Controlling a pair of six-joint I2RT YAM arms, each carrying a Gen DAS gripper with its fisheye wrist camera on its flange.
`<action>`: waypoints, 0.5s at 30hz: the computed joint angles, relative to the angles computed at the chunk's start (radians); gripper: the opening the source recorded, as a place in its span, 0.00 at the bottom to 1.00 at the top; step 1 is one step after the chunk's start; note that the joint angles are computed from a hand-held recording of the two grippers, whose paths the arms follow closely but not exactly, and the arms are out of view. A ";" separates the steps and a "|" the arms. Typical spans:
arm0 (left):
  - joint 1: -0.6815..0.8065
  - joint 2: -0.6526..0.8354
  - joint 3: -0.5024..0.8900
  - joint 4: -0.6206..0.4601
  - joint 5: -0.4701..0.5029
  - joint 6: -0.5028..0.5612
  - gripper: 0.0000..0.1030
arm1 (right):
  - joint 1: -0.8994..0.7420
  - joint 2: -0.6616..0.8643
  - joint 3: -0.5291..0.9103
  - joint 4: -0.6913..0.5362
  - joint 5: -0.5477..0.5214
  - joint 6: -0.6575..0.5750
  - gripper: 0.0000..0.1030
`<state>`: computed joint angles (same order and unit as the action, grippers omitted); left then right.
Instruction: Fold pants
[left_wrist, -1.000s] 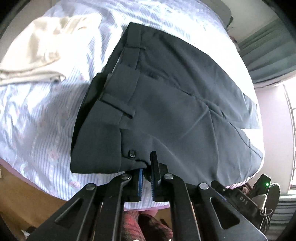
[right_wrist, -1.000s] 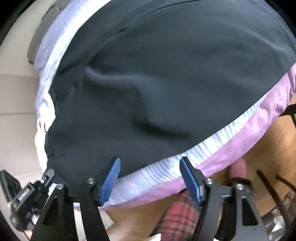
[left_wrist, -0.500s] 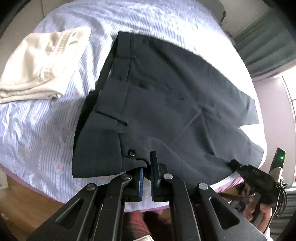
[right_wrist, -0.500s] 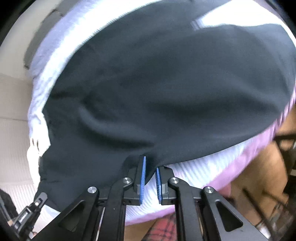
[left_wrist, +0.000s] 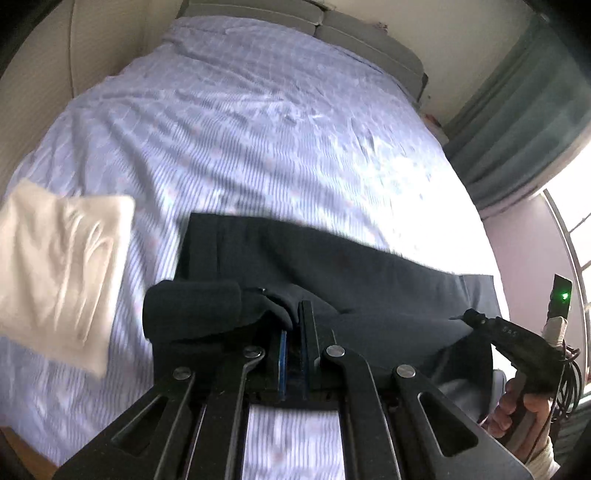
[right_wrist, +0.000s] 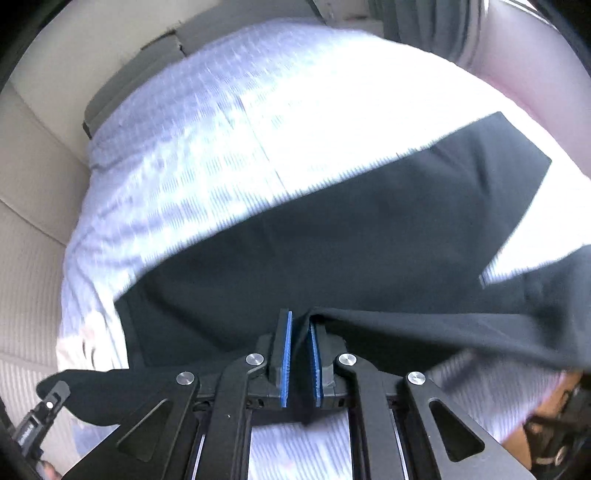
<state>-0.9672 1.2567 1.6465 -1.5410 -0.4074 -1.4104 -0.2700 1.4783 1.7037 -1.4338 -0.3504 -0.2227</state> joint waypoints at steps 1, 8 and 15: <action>0.106 -0.017 -0.050 0.066 0.052 0.094 0.07 | 0.024 0.025 0.020 0.013 0.015 0.011 0.10; 0.510 0.065 -0.230 0.299 0.284 0.496 0.07 | 0.247 0.278 0.170 0.114 0.172 0.118 0.10; 0.661 0.265 -0.159 0.289 0.404 0.595 0.10 | 0.292 0.367 0.256 0.038 0.167 0.134 0.42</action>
<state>-0.3064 1.5217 1.4877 -1.2518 -0.0034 -0.8154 0.0218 1.8455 1.9595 -1.3958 -0.1836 -0.0891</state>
